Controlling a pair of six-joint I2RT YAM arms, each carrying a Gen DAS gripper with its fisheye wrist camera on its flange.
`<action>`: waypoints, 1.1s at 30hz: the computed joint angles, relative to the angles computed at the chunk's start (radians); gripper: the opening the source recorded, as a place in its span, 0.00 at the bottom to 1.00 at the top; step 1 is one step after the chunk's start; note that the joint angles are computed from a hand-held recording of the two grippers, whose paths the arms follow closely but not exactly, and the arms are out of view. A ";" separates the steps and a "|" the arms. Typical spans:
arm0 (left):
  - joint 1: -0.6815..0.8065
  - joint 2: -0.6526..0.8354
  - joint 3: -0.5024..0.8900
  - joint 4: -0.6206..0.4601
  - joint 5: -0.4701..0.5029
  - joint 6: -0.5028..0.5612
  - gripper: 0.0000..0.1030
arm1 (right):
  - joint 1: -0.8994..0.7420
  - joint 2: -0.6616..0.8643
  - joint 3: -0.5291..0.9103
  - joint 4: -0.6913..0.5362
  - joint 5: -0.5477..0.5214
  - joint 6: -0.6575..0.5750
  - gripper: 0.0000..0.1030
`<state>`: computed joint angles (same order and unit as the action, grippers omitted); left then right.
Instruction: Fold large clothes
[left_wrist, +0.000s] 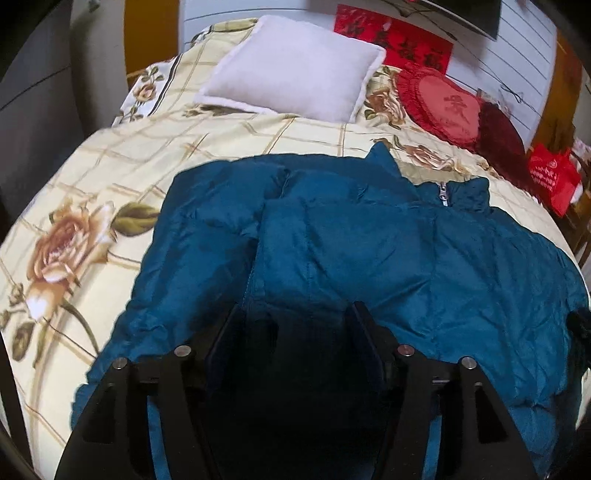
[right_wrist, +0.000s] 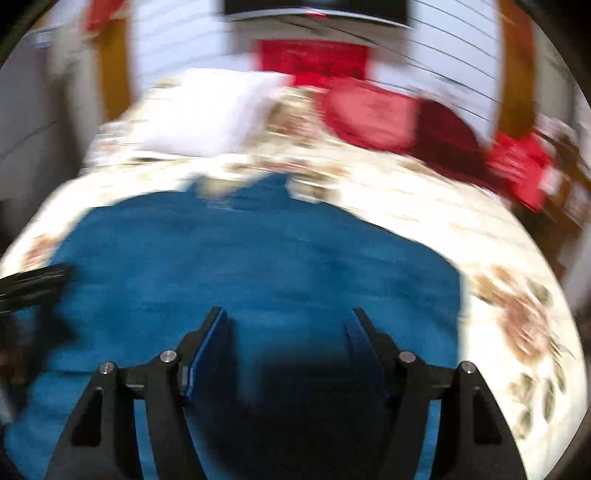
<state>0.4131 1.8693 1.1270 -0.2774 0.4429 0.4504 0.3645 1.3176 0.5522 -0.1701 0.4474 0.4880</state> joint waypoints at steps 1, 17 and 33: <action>-0.005 -0.002 -0.014 0.020 -0.006 0.003 0.84 | -0.072 0.029 -0.026 0.054 -0.056 -0.023 0.69; -0.019 -0.029 -0.087 0.108 -0.043 0.015 0.86 | 0.200 -0.169 -0.060 -0.207 0.113 0.127 0.73; 0.084 -0.161 -0.152 0.034 0.022 0.114 0.85 | 0.226 -0.195 -0.084 -0.393 0.169 0.323 0.78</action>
